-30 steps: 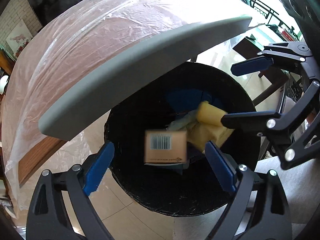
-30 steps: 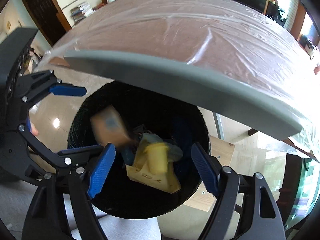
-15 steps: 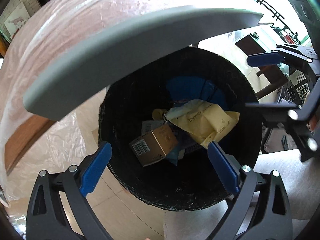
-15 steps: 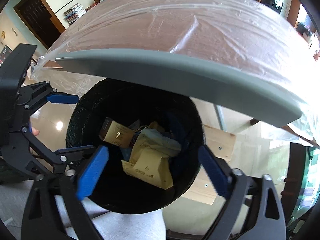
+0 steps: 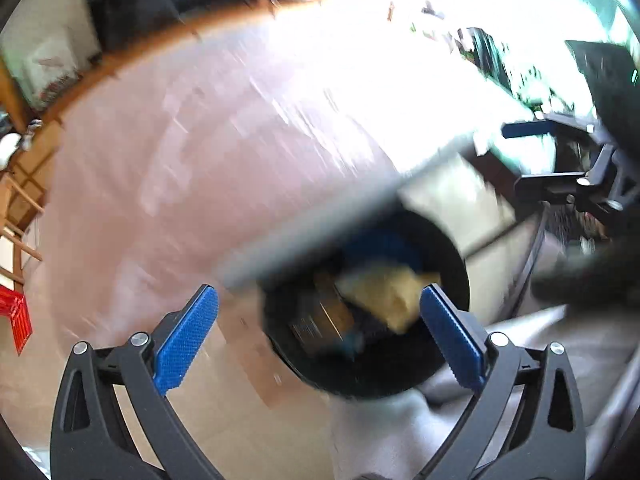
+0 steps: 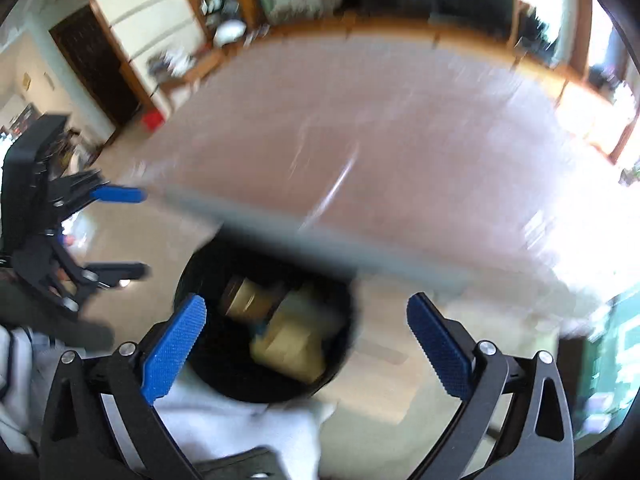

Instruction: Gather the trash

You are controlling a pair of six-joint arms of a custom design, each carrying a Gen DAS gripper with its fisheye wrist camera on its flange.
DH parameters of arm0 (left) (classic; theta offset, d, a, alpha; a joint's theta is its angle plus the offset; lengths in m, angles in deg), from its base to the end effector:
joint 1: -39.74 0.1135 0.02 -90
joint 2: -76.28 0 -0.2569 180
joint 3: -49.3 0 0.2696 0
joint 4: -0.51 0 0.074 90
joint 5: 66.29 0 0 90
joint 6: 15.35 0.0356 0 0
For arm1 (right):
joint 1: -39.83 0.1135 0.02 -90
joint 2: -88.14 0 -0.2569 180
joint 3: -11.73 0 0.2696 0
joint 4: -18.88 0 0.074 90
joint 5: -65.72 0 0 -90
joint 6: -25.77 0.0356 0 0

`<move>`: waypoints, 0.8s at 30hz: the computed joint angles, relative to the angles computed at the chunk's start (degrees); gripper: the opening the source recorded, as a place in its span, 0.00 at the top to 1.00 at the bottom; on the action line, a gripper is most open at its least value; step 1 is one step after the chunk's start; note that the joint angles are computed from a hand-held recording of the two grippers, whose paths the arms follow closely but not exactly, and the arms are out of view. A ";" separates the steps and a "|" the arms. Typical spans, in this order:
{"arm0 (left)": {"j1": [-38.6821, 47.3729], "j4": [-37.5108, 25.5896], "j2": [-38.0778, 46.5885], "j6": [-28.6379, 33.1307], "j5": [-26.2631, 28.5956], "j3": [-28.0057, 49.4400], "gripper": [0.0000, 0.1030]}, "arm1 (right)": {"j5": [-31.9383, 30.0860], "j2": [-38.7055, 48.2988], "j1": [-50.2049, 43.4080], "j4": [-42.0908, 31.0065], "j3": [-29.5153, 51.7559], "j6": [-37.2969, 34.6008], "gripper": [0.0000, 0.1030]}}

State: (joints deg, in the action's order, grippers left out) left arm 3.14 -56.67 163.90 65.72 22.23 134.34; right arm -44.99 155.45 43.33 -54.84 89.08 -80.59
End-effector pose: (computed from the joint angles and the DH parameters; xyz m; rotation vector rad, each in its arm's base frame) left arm 0.2686 -0.1983 0.2634 0.6211 2.5603 -0.2441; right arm 0.2327 0.0268 0.3013 -0.5618 2.5601 0.4069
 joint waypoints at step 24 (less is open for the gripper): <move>22.43 0.67 44.54 -5.80 -7.64 45.79 0.02 | 12.57 56.34 -11.91 20.92 43.95 8.54 0.04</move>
